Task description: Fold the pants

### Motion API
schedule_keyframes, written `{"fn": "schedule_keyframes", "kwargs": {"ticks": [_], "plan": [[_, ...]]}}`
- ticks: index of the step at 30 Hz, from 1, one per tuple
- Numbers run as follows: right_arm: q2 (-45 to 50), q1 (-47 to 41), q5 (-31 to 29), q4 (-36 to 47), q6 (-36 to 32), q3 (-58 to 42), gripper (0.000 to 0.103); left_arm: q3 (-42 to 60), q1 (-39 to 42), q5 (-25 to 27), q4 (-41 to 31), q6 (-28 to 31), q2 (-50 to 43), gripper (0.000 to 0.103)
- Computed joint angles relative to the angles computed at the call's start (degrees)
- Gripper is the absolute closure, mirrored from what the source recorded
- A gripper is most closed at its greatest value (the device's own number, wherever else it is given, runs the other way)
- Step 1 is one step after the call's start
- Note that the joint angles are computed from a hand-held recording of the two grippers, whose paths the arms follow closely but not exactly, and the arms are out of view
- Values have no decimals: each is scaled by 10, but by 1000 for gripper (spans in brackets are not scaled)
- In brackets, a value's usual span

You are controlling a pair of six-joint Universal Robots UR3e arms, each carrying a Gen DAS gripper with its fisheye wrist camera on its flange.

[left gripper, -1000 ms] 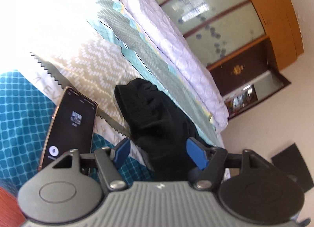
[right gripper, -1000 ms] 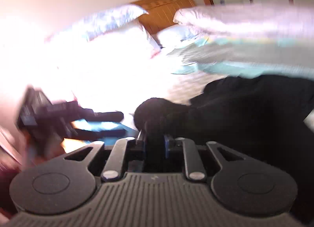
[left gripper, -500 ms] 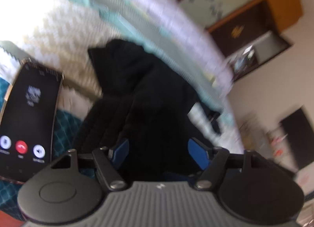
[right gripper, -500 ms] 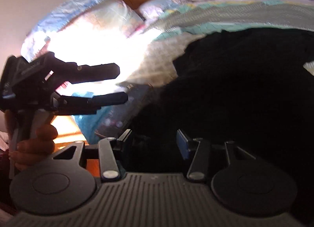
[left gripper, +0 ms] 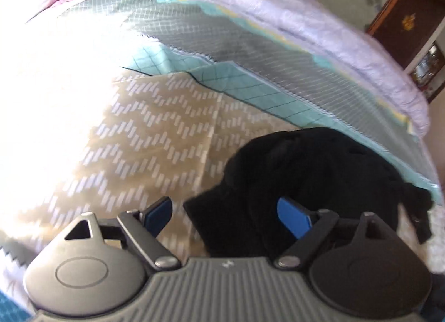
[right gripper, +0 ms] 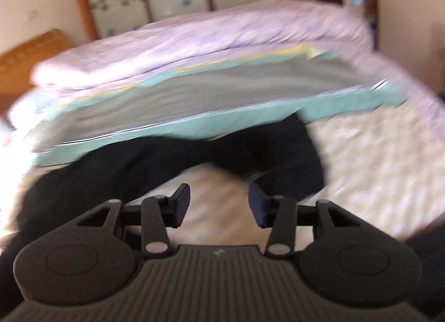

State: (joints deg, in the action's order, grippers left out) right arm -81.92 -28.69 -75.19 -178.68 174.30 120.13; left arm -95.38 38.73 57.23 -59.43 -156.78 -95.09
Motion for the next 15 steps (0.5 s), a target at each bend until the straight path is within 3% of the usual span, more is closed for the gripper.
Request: {"fn": "schedule_keyframes", "kwargs": {"ticks": [2,4,5,6,7,8,9,10,15], "plan": [[63,-3,-5,3,2,-62,47,20,-33,21,38,-35,-48,15],[129,3,-5,27,26,-139,30,31,-62,39,71,-69,-77,8],[148,-7,3,43,32,-162,28,26,-76,48,100,-79,-85,9],[178,-3,-4,59,43,-198,28,20,-94,69,133,-86,-90,20],[206,10,-30,89,56,-245,33,11,-116,99,170,-86,-93,32],[226,15,-53,117,63,-276,42,5,-132,121,194,-74,-93,63],[233,10,-50,152,68,-298,78,2,-138,125,198,-62,-89,81],[221,-3,-37,174,85,-296,87,0,-136,119,189,-56,-79,87],[50,-194,163,155,211,-152,91,-42,-65,43,154,-20,34,92]]}}
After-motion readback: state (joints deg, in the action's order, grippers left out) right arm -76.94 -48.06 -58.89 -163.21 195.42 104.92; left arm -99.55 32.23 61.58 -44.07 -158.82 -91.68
